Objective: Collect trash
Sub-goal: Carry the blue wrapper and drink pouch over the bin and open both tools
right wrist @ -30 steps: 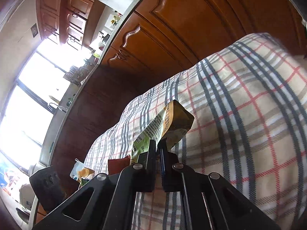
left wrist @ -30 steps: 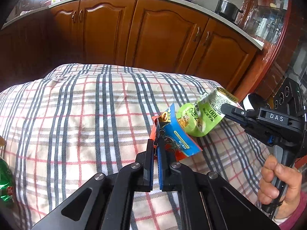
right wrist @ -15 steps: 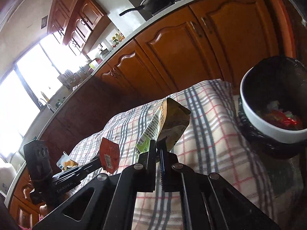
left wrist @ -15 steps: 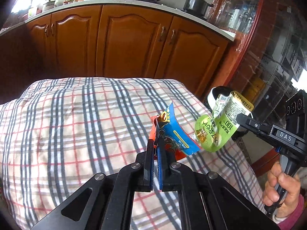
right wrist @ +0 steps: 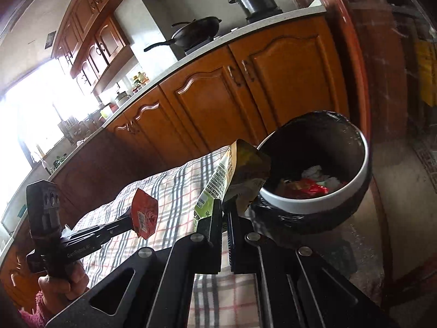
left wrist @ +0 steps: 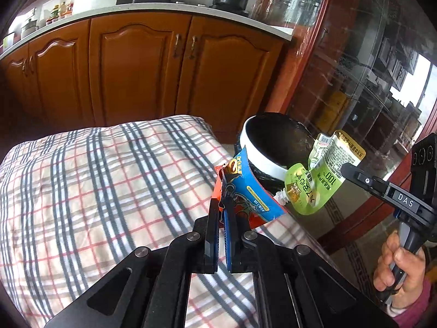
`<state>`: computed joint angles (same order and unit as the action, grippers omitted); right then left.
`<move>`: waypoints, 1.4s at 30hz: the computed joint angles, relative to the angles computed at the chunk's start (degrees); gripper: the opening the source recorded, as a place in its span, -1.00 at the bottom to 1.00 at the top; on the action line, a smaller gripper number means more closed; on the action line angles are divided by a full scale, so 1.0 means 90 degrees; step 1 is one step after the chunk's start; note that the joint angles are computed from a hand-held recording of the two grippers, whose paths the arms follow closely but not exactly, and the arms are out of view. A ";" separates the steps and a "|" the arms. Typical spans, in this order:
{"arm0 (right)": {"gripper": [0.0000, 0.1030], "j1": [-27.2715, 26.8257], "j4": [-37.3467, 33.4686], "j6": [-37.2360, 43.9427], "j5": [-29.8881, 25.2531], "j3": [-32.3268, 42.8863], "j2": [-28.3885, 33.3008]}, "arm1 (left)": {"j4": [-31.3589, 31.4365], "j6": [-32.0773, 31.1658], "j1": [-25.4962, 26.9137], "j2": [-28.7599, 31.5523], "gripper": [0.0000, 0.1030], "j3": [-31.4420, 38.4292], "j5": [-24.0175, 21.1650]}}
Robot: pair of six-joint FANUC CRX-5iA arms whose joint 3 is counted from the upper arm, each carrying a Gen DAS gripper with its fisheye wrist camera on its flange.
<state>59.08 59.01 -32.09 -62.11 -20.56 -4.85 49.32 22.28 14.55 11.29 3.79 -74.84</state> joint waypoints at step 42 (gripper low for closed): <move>-0.94 -0.1001 -0.1030 0.2176 -0.1091 0.0075 -0.0285 | -0.1404 0.1811 -0.2487 0.1829 -0.96 0.2756 0.0722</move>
